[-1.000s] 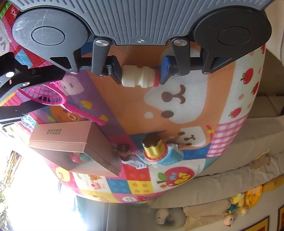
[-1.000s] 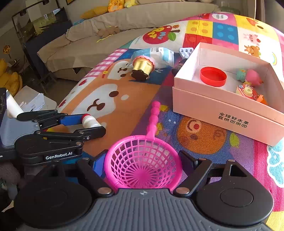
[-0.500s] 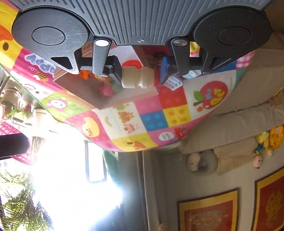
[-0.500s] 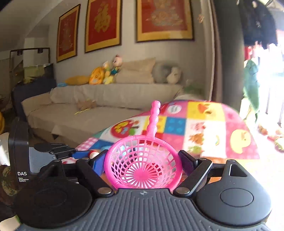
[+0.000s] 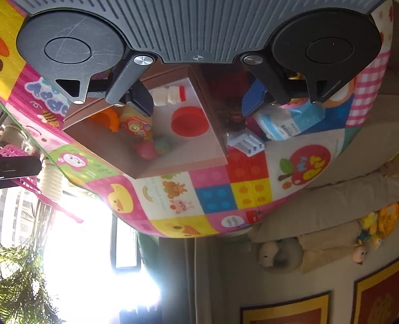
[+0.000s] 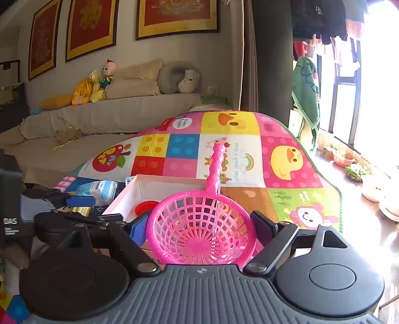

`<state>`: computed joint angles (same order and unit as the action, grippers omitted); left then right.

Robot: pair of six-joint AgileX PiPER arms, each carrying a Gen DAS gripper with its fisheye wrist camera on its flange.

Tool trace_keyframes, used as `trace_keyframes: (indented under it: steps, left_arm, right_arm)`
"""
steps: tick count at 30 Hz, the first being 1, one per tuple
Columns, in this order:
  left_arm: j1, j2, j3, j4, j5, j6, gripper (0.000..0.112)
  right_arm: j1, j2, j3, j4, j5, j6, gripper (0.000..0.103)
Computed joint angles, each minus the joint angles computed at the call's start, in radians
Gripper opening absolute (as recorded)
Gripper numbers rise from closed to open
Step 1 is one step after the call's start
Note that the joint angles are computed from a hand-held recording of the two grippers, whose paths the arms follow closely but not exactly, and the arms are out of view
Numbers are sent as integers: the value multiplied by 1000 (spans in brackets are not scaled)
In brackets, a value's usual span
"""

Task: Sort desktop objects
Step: 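Lower the white bottle and pink net into the pink box, opening both grippers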

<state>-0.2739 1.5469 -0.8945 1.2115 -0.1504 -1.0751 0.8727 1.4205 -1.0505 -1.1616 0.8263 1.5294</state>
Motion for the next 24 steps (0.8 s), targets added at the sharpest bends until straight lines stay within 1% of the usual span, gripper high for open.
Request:
trace_keyframes:
  steps: [2, 5, 8, 11, 16, 18, 20, 22, 24]
  left_arm:
    - [50, -45, 66, 2, -13, -3, 92]
    - [115, -89, 151, 8, -12, -7, 93]
    - [189, -119, 215, 121, -41, -111, 95]
    - [256, -142, 253, 239, -81, -224, 96]
    - [314, -161, 277, 256, -120, -243, 96]
    - [320, -159, 278, 249, -130, -240, 97]
    - [322, -154, 279, 253, -141, -243, 97]
    - [318, -147, 280, 249, -149, -239, 97]
    - [312, -142, 282, 233, -153, -223, 97]
  right_arm:
    - [-31, 42, -22, 5, -39, -5, 83]
    - [-89, 143, -107, 53, -121, -55, 83]
    - [-138, 268, -233, 115, -162, -135, 83]
    - [-177, 392, -368, 198, -177, -236, 83]
    - [-204, 548, -544, 304, -131, -358, 83]
    - [-202, 569, -561, 314, -122, -367, 83]
    - [-200, 564, -545, 329, -128, -372, 84]
    - [-194, 547, -516, 347, -137, -380, 87]
    - [-182, 527, -492, 339, -138, -374, 92]
